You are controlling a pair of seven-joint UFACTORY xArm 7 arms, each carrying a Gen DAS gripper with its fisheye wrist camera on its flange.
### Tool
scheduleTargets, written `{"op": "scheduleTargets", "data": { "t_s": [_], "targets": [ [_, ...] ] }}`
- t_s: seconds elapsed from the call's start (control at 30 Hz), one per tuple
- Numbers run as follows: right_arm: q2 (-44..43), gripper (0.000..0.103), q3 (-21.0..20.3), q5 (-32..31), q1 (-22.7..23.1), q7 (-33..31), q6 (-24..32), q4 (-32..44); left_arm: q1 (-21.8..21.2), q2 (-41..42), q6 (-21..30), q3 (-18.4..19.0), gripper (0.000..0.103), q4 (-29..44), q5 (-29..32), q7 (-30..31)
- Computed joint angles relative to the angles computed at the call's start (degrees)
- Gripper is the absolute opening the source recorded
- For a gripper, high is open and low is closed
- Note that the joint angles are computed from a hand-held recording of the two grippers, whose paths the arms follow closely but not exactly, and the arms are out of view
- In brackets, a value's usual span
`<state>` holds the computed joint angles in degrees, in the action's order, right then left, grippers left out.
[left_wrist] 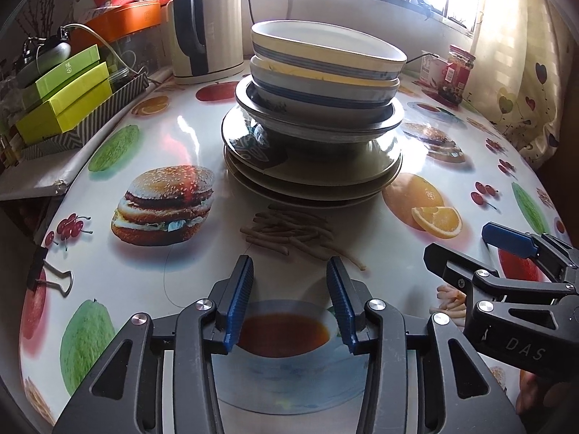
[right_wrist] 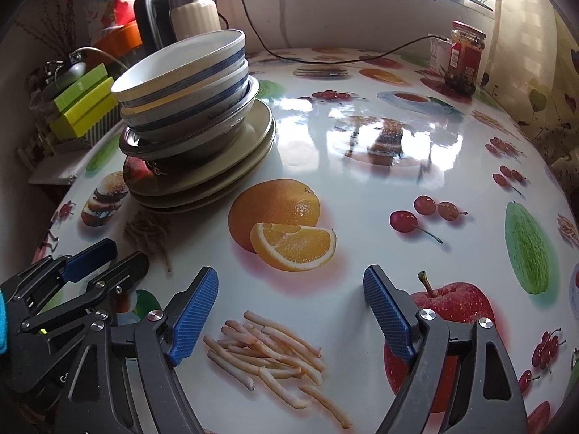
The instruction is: Organize plates and bowls
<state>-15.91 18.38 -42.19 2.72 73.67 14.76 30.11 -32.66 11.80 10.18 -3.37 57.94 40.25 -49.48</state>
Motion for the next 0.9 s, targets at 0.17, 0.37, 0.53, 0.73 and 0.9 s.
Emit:
{"op": "scheduleTargets", "data": {
  "t_s": [0.17, 0.37, 0.53, 0.73, 0.9],
  "targets": [
    [0.2, 0.085, 0.4, -1.2, -0.3, 1.0, 0.7, 0.3, -0.5, 0.2, 1.0, 0.2, 0.049, 0.6, 1.6, -1.4],
    [-0.1, 0.086, 0.2, -2.2, -0.1, 2.2, 0.8, 0.1, -0.3, 0.2, 1.1, 0.0, 0.049, 0.6, 2.1, -1.9],
    [-0.1, 0.086, 0.4, -3.8, -0.5, 3.6, 1.3, 0.2, -0.5, 0.2, 1.2, 0.4, 0.05, 0.7, 3.3, -3.4],
    [0.0, 0.086, 0.1, -5.0, -0.1, 4.6, 1.6, 0.3, -0.5, 0.2, 1.4, 0.5, 0.052, 0.7, 4.7, -5.2],
    [0.0, 0.086, -0.2, -5.2, 0.2, 4.8, 1.7, 0.3, -0.4, 0.3, 1.7, 0.4, 0.053, 1.0, 5.5, -6.2]
  ]
}}
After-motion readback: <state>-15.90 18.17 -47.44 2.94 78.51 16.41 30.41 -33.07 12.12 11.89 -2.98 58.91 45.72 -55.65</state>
